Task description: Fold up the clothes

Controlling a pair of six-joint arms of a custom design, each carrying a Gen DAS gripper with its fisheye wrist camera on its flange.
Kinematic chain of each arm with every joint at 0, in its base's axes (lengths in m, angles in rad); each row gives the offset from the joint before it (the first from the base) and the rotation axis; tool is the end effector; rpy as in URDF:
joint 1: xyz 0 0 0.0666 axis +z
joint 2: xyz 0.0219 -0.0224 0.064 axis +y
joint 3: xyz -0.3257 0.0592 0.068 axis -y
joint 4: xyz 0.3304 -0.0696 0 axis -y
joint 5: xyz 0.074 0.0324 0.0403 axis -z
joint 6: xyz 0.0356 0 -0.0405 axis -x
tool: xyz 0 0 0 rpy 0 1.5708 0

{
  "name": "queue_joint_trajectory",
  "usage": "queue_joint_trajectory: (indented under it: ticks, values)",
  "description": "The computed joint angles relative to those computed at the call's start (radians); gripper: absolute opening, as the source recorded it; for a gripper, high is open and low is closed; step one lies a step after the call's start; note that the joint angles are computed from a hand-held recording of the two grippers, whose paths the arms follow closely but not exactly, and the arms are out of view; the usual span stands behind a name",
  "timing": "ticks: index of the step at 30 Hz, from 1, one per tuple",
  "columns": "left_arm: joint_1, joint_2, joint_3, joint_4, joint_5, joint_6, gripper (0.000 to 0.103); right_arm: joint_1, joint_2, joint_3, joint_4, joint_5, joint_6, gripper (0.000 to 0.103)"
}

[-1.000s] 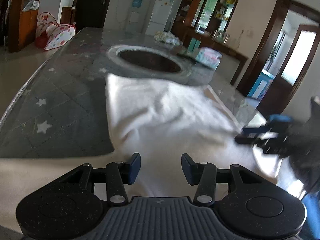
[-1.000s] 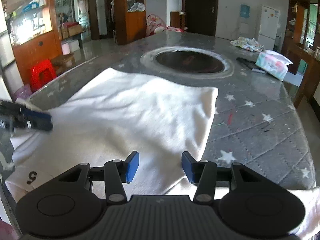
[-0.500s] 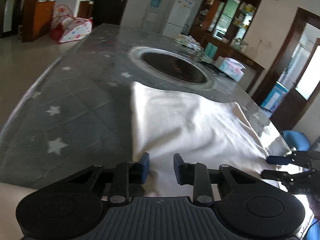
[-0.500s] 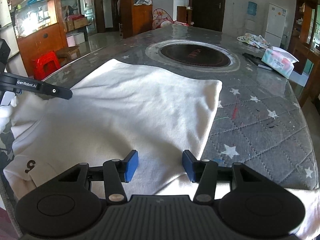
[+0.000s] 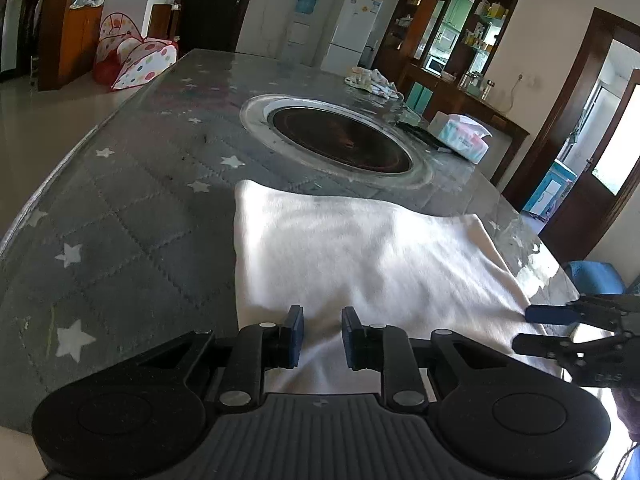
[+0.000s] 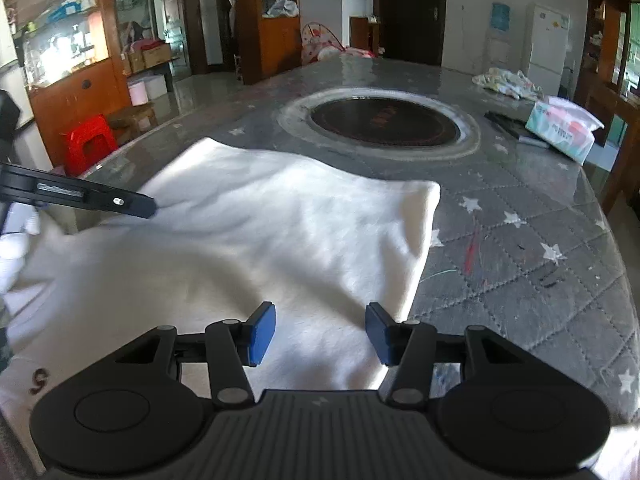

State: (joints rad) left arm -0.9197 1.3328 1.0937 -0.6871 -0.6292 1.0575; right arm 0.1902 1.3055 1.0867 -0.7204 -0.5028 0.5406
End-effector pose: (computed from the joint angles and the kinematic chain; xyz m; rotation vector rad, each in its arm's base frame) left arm 0.2550 -0.3008 0.3026 -0.4024 2.2480 -0.2270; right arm 0.3765 0.0895 0.3060 -1.0454 2.1690 0.4701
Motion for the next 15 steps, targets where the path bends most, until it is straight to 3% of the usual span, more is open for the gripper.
queue_joint_trajectory:
  ticks: [6,15]
  values:
    - [-0.017,0.005,0.018,-0.033,-0.025,0.002,0.040,-0.026,-0.005,0.003,0.014,-0.002,-0.015,0.051]
    - [-0.104,0.052,0.084,-0.023,-0.032,-0.036,0.052,-0.198,-0.082,-0.064,0.053,0.024,-0.107,0.051]
